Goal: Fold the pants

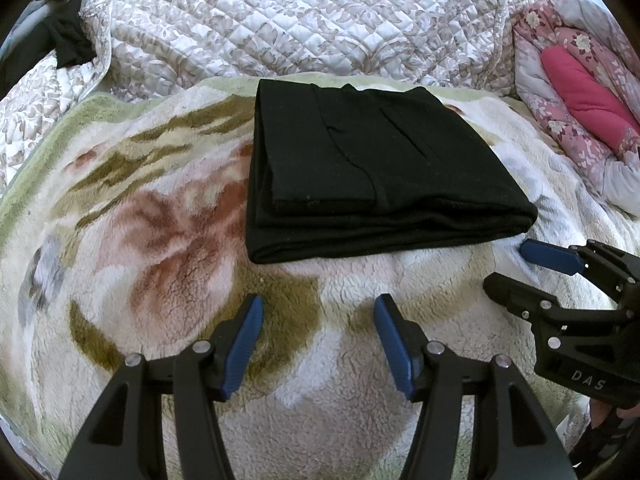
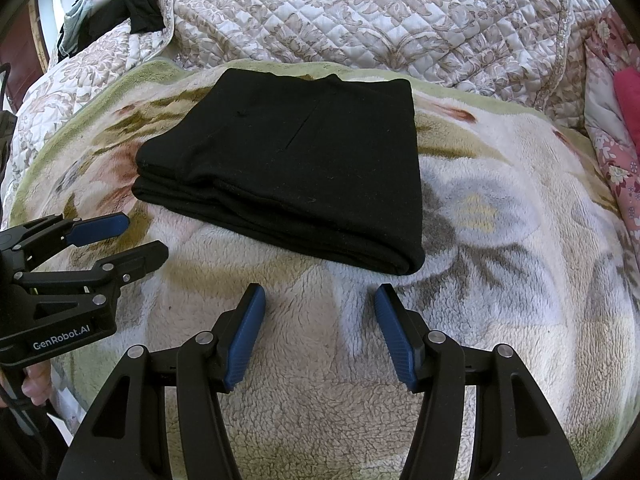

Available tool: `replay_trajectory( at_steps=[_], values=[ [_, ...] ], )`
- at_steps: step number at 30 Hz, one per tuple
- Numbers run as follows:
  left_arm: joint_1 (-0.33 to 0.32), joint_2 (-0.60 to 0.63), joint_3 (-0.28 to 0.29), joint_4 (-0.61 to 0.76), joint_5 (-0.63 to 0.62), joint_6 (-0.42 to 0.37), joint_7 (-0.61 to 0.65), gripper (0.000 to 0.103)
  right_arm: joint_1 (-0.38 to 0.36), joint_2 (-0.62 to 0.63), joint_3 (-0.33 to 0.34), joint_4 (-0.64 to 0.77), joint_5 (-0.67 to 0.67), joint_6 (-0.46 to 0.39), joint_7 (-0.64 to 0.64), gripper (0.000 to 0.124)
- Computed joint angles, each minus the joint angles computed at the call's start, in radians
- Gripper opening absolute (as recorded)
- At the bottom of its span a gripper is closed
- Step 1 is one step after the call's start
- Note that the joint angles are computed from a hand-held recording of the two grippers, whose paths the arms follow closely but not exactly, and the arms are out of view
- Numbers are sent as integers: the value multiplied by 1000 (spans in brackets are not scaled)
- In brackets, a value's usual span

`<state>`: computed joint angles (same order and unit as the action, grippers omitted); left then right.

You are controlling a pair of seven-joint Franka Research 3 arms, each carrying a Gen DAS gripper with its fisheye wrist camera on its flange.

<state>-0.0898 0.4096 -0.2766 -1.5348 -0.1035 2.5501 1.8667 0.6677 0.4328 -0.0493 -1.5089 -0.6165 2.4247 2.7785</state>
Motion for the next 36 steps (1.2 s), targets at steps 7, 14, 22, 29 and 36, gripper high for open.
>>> replay_trajectory(
  at_steps=[7,14,22,29,36],
  values=[
    [1,3,-1,5,-1,-4,2,62,1,0,0,0,-1,-1,1,58],
    [1,5,-1,9,-2,-8,2,62,1,1,-1,1,-2,-3,2,58],
    [2,3,0,5,1,-8,4,63,1,1,-1,2,-3,-4,2,58],
    [1,3,1,6,2,-9,3,63,2,3,-1,5,-3,-6,3,58],
    [0,7,1,13,4,-13,3,63,2,3,-1,4,-4,-6,3,58]
  ],
)
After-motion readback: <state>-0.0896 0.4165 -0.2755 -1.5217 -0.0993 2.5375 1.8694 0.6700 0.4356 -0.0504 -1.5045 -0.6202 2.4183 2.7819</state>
